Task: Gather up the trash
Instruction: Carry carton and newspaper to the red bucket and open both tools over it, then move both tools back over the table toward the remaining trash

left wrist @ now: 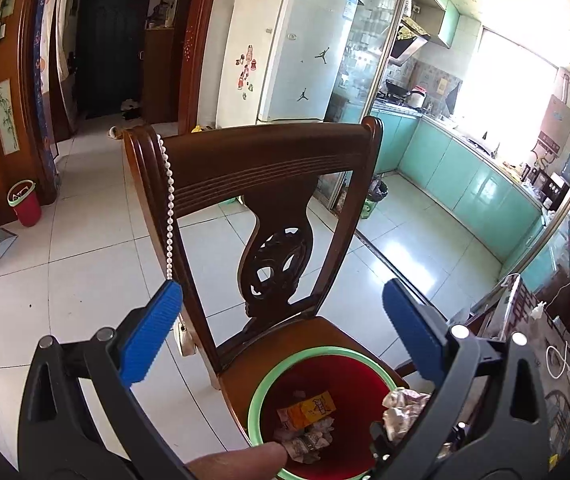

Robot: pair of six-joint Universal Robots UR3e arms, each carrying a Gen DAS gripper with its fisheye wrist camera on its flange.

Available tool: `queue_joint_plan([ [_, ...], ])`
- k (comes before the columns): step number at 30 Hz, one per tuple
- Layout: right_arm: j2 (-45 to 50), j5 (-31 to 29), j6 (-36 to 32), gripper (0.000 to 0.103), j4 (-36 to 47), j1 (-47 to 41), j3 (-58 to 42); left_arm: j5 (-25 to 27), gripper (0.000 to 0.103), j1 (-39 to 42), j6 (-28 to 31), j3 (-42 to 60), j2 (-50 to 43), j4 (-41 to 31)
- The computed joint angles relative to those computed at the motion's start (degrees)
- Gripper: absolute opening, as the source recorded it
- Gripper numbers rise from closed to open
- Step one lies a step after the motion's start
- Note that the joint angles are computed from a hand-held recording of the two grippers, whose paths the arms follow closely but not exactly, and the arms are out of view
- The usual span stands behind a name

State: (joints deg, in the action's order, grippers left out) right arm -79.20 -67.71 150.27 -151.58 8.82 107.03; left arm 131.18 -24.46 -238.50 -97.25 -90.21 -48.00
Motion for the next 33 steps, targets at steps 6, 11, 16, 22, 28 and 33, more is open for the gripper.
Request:
queue_joint_plan([
  [6,-1.41,-1.19,0.58,0.097,-3.02,0.36,1.86,1.2,0.098,-0.18,-0.82,0.21,0.25,-1.16],
  [11,-5.28,-0.78,-0.56,0.097,-2.3,-1.39,3.94,2.28,0.098,-1.01,-2.18,0.7,0.29,-2.6],
  [16,-12.74,1.9,-2.39,0.097,-0.41,-6.37,8.41,3.06,0.098,-2.51,-2.32,2.19,-0.74,-2.88],
  [22,-29.42,7.84,-9.99,0.097,10.83,-20.97,14.93,0.46,0.098,-5.71,2.39,7.4,-5.56,1.3],
  [28,-49.54,19.86,-30.13,0.097,41.2,-48.52,15.14,-0.88,0.098,-12.65,10.32,23.2,-18.55,2.32],
  [33,-56.32,26.0,-55.62,0.097,72.68,-73.14,7.44,-2.43,0.098,-19.09,15.0,45.63,-33.52,-3.15],
])
